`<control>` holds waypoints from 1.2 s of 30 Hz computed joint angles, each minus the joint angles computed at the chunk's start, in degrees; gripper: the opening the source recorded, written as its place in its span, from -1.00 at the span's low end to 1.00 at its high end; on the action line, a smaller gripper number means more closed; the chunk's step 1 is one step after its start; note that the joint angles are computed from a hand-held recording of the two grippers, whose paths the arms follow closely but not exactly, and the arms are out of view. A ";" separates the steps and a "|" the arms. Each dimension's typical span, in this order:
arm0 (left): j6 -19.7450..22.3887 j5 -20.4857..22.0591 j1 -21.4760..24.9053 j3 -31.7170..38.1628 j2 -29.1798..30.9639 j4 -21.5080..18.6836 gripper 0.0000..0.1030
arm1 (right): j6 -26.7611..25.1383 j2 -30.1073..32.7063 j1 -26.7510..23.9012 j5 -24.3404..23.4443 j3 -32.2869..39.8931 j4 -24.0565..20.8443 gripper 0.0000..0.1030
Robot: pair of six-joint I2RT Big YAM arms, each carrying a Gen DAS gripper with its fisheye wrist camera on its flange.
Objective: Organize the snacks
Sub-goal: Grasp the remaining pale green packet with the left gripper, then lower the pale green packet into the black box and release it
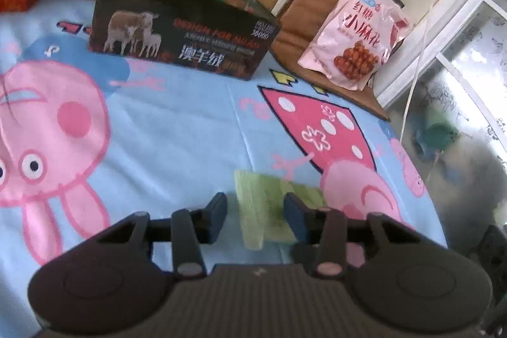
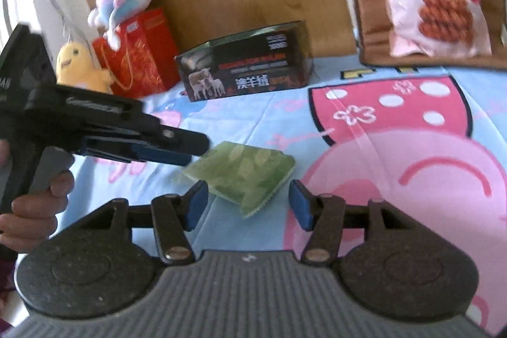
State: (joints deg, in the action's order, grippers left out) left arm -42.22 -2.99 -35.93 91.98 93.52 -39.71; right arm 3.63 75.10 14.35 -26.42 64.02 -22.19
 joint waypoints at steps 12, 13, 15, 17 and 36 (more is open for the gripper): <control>-3.81 0.08 1.57 -6.75 -6.33 3.81 -0.52 | -1.93 0.74 4.78 2.28 1.00 1.11 0.07; -3.58 -0.30 1.77 -6.67 -6.57 3.88 -0.52 | -1.79 1.01 5.04 1.97 1.37 1.47 0.07; -2.60 -0.81 2.36 -6.07 -6.92 3.93 -0.52 | -1.24 1.48 5.63 1.89 2.10 2.45 0.07; -1.50 -0.71 3.22 -5.11 -7.02 3.96 -0.52 | -0.47 2.07 6.06 1.73 3.05 3.55 0.07; 10.92 -0.73 11.57 32.02 17.48 -4.22 -0.46 | -4.39 23.00 4.40 4.08 29.43 10.57 0.09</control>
